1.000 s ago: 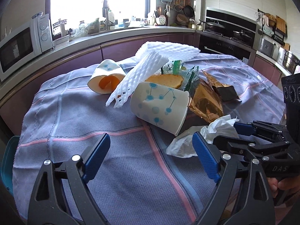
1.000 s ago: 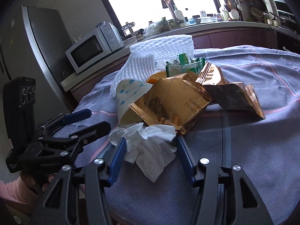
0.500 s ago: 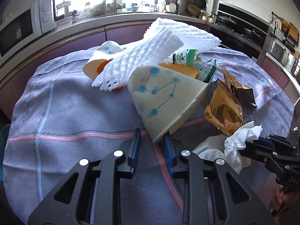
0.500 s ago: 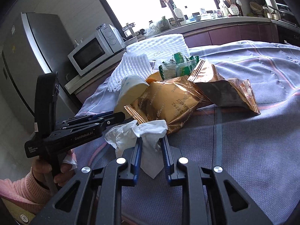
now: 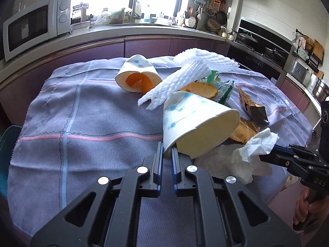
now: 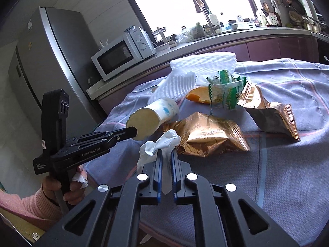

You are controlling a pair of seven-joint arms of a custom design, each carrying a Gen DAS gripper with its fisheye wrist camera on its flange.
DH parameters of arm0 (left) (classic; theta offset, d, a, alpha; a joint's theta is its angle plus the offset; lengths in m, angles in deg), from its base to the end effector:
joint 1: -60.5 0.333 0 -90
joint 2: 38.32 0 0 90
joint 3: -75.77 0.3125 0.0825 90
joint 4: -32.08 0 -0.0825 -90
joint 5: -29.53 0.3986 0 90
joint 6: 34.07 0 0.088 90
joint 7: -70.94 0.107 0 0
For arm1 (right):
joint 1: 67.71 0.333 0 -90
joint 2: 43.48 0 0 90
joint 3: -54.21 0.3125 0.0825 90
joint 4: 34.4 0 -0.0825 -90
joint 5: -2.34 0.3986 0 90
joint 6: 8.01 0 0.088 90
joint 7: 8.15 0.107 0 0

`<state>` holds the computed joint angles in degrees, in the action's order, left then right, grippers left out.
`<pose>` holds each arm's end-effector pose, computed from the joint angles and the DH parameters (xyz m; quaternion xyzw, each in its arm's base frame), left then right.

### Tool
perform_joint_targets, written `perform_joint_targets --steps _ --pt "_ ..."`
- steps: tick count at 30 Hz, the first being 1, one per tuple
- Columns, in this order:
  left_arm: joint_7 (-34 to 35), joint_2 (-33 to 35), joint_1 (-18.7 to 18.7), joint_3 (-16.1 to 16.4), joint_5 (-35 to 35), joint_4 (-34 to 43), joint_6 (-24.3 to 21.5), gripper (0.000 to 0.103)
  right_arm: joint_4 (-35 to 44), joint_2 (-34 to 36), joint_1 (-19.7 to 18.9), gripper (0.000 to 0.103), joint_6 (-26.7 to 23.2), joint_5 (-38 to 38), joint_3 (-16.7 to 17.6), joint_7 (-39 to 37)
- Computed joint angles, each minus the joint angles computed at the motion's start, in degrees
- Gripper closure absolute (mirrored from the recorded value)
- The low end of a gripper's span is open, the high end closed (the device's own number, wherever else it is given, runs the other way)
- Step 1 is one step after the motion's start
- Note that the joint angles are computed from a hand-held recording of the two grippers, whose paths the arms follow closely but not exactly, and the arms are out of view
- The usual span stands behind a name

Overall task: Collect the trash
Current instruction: 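Carry the cup and tissue to the teal bin and open both grippers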

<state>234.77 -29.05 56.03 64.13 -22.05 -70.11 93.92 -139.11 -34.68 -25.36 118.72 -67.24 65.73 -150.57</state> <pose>0.6212 -0.1968 0.4950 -0.2188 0.8842 -0.4125 0.0138 0.4109 0.4998 0.4825 -0.3969 0.7750 -0.2649 0.4143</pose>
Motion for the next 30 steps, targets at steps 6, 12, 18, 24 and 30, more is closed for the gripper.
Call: perform_joint_targets --steps 6,12,18,24,30 --pt "2.96 -1.52 3.39 2.02 -3.62 0.06 -5.08 0.096 2.59 0.99 0.33 0.098 1.64 -2.45 -0.47 -1.28" --pt "3.95 -2.17 6.21 3.84 -6.71 0.4 -5.19 0.096 6.2 3.21 0.14 0.098 5.07 -4.31 -1.63 -3.03" --pt "1.49 0.32 8.46 4.7 -7.21 4.2 -1.6 0.096 12.77 7.82 -0.23 0.098 11.58 -5.37 -4.08 -6.86" --pt "-4.22 5.65 11.2 4.84 -5.6 11.19 3.5 0.096 25.08 15.88 -0.3 0.1 19.0 -2.86 -7.59 -17.38" --pt "-10.38 11.98 13.99 3.85 -0.87 18.78 4.97 0.096 31.75 20.82 -0.23 0.088 16.3 9.83 -7.78 -31.72"
